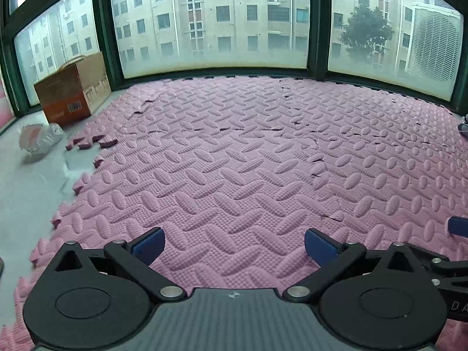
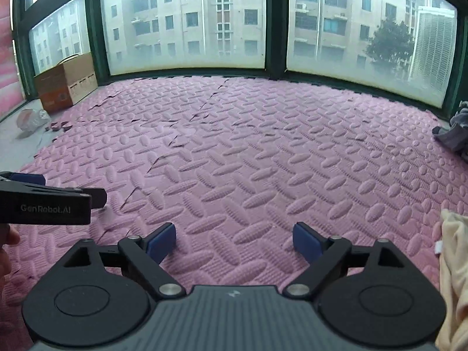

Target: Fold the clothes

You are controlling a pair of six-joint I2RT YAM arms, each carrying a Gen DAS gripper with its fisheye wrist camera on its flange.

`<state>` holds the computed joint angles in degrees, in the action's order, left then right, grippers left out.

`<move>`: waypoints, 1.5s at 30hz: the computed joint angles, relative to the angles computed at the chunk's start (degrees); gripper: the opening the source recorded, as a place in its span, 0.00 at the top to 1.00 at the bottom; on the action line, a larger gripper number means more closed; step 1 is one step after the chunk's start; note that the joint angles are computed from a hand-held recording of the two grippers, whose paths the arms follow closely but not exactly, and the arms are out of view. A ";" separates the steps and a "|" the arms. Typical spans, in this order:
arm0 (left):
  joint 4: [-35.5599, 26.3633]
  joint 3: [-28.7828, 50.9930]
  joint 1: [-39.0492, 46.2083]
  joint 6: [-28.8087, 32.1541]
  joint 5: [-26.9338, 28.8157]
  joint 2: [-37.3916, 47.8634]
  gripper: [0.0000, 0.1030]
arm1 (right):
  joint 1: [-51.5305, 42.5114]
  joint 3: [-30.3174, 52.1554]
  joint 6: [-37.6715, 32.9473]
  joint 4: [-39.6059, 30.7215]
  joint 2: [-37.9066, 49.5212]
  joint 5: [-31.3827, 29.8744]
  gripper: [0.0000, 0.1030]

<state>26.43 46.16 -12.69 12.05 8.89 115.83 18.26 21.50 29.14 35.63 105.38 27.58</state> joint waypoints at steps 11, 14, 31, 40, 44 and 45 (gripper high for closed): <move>2.32 3.34 0.02 -1.78 0.97 4.04 0.00 | -3.52 3.76 -0.82 -1.32 2.78 -1.43 0.00; 2.30 3.88 0.08 -2.04 1.28 4.56 0.00 | -3.35 4.25 -0.94 -1.93 3.08 -1.00 0.00; 2.65 3.81 0.13 -2.12 1.44 4.73 0.00 | -3.53 4.05 -0.95 -1.22 3.32 -1.22 0.00; 2.67 3.77 0.17 -2.12 1.48 4.71 0.00 | -3.51 4.11 -0.92 -1.21 3.39 -1.18 0.00; 2.72 3.74 0.19 -2.10 1.51 4.72 0.00 | -3.51 4.11 -0.92 -1.21 3.39 -1.18 0.00; 2.72 3.74 0.19 -2.10 1.51 4.72 0.00 | -3.51 4.11 -0.92 -1.21 3.39 -1.18 0.00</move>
<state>29.16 49.90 -12.51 9.94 10.41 120.55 14.75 25.61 28.22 34.42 108.77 26.40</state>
